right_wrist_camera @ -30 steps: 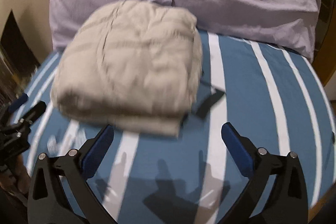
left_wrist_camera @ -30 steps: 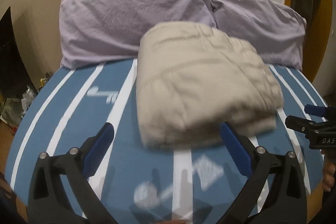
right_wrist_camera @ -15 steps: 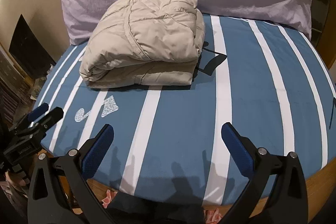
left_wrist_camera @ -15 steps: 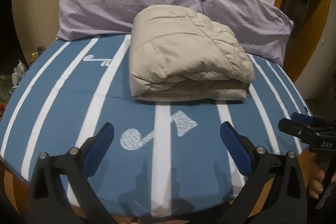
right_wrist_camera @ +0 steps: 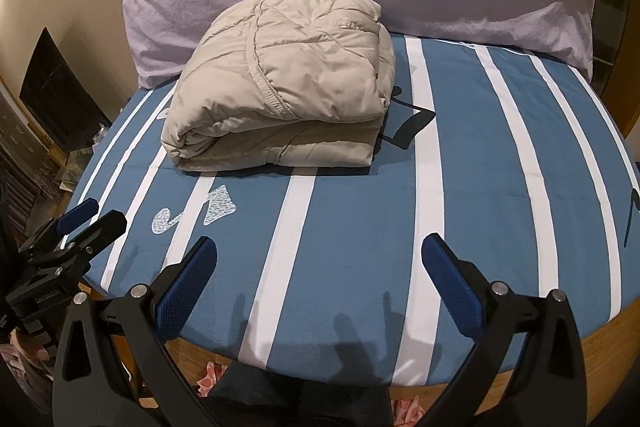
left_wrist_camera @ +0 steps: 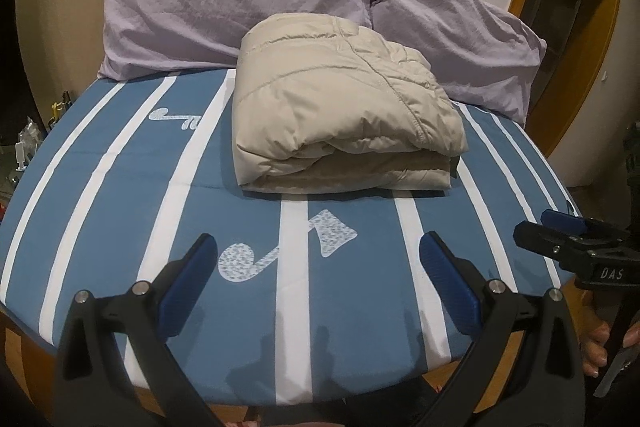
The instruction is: Fold large clothes
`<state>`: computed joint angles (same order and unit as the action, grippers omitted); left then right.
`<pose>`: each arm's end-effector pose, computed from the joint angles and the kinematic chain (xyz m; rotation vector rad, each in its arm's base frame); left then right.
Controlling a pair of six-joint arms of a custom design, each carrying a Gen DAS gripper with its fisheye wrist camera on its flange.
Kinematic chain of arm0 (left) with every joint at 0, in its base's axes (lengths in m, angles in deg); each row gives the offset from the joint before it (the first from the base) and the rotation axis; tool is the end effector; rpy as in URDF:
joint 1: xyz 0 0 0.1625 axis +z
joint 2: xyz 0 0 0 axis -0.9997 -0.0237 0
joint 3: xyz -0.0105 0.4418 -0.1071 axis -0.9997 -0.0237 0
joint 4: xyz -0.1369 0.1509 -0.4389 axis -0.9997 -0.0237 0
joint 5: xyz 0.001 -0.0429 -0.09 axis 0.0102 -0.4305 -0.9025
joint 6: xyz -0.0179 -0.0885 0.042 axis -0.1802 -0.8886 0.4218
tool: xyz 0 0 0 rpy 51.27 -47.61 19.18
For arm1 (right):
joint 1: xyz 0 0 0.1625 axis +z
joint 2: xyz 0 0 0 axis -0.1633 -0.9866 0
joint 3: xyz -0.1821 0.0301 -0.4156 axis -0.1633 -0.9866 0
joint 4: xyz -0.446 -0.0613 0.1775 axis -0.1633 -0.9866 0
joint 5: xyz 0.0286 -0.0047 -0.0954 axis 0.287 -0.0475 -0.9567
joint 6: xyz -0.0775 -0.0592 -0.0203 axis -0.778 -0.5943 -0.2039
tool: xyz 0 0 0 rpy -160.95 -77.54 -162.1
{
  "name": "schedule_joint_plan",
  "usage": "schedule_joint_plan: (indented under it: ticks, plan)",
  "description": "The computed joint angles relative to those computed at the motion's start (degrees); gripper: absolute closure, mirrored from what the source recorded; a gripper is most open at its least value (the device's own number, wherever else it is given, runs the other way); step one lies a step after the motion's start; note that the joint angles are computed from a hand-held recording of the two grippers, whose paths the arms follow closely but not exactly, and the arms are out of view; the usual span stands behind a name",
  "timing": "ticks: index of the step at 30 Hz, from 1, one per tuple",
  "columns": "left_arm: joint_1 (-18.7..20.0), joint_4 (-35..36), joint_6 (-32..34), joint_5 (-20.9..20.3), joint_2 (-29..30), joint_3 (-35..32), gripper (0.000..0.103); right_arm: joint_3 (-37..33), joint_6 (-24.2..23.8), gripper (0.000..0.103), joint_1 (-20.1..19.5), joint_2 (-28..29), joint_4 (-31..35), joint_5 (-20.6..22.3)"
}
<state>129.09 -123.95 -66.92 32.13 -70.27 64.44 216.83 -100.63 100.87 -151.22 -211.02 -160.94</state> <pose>-0.2967 -0.5186 0.0762 0.5654 2.4546 -0.8224 0.1020 -0.5086 0.2896 0.2356 -2.4845 0.7709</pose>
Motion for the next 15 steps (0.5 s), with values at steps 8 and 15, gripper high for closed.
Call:
schedule_joint_plan:
  ticks: [8, 15]
  plan:
    - [-0.03, 0.71, -0.44, -0.27, 0.22, -0.35, 0.002, 0.19, 0.08, 0.001, 0.27, -0.14, -0.32, 0.03]
    - [0.22, 0.54, -0.18, -0.8, 0.13, -0.47, 0.002, 0.21, 0.71, 0.001, 0.4, -0.29, 0.11, 0.37]
